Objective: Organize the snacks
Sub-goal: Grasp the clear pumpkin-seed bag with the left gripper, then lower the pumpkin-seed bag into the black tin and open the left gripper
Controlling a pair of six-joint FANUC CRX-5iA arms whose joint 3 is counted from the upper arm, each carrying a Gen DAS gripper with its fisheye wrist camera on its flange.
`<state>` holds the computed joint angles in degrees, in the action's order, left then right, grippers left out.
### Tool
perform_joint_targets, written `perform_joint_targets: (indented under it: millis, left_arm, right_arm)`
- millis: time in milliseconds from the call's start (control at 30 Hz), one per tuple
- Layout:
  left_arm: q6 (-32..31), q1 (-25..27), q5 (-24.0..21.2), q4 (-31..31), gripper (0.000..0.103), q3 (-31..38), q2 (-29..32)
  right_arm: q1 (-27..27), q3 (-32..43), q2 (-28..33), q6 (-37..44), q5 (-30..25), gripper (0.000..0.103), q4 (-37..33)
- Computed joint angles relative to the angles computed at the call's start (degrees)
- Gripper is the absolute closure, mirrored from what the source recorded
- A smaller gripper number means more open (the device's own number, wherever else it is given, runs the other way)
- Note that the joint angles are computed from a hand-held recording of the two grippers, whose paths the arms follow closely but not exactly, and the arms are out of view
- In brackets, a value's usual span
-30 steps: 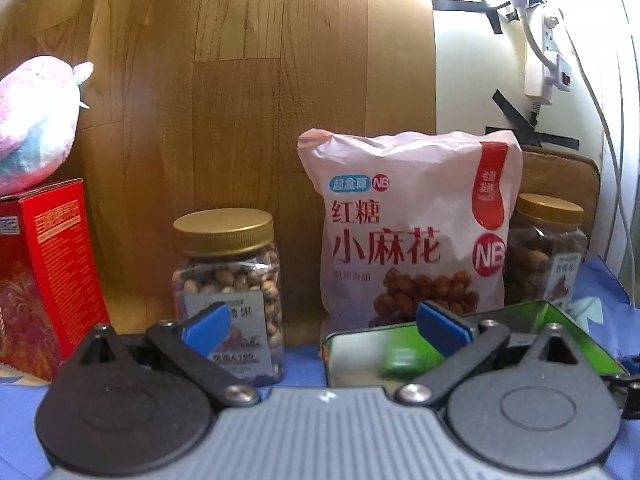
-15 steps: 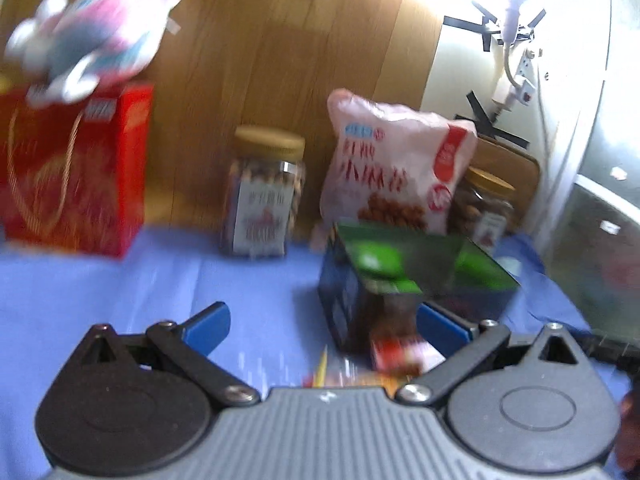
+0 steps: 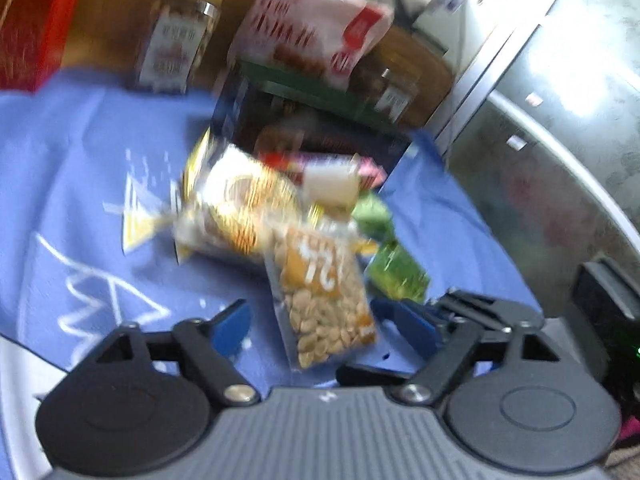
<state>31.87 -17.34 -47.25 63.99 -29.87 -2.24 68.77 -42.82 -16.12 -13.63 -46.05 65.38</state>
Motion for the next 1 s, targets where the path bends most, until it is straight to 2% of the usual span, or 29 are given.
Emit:
perform_joint_targets:
  millis: [33, 67, 100, 167, 200, 267, 367, 533, 833, 1000]
  left_arm:
    - [-0.98, -0.60, 0.29, 1.43, 0.037, -0.35, 0.46]
    - [-1.35, -1.06, 0.49, 2.03, 0.051, -0.60, 0.56]
    - [0.05, -1.18, 0.40, 0.96, 0.058, -0.09, 0.82]
    - [2.49, -0.99, 1.40, -1.26, 0.071, -0.44, -0.30]
    - [2.55, -0.38, 0.48, -0.75, 0.074, -0.85, -0.49]
    - [0.77, 1.04, -1.99, 2.66, 0.080, -2.53, -1.83]
    - [-3.67, 1.80, -3.96, 7.13, 0.083, -4.40, -4.22]
    - [-7.81, 0.27, -5.05, 11.39, 0.085, -2.37, -3.70]
    - [-11.71, -5.57, -1.65, 13.03, 0.085, 7.61, 3.63]
    - [-11.50, -7.55, -0.42, 13.44, 0.085, 15.44, 9.77]
  right_arm:
    - [0.35, 0.07, 0.40, -0.05, -0.76, 0.033, 0.36]
    - [0.79, 0.05, 0.76, -0.05, -1.41, 0.033, 0.98]
    - [1.12, 0.33, 1.52, -0.07, -2.21, 0.034, 1.54]
    - [1.92, 0.09, 1.86, -0.36, -3.32, 0.044, 2.52]
    - [2.34, -0.06, 1.51, -0.33, -3.41, 0.053, 2.64]
    - [2.41, -0.81, 0.62, -2.31, -2.62, 0.055, 4.00]
    - [0.53, -2.78, -0.97, -8.00, 0.11, 0.058, 10.58]
    - [-3.17, -3.70, -1.54, -12.50, 1.86, 0.065, 19.10]
    - [-9.63, -3.47, -1.43, -14.73, -0.82, 0.068, 24.13]
    - [-17.21, -2.56, -1.32, -14.64, 2.43, 0.068, 27.59]
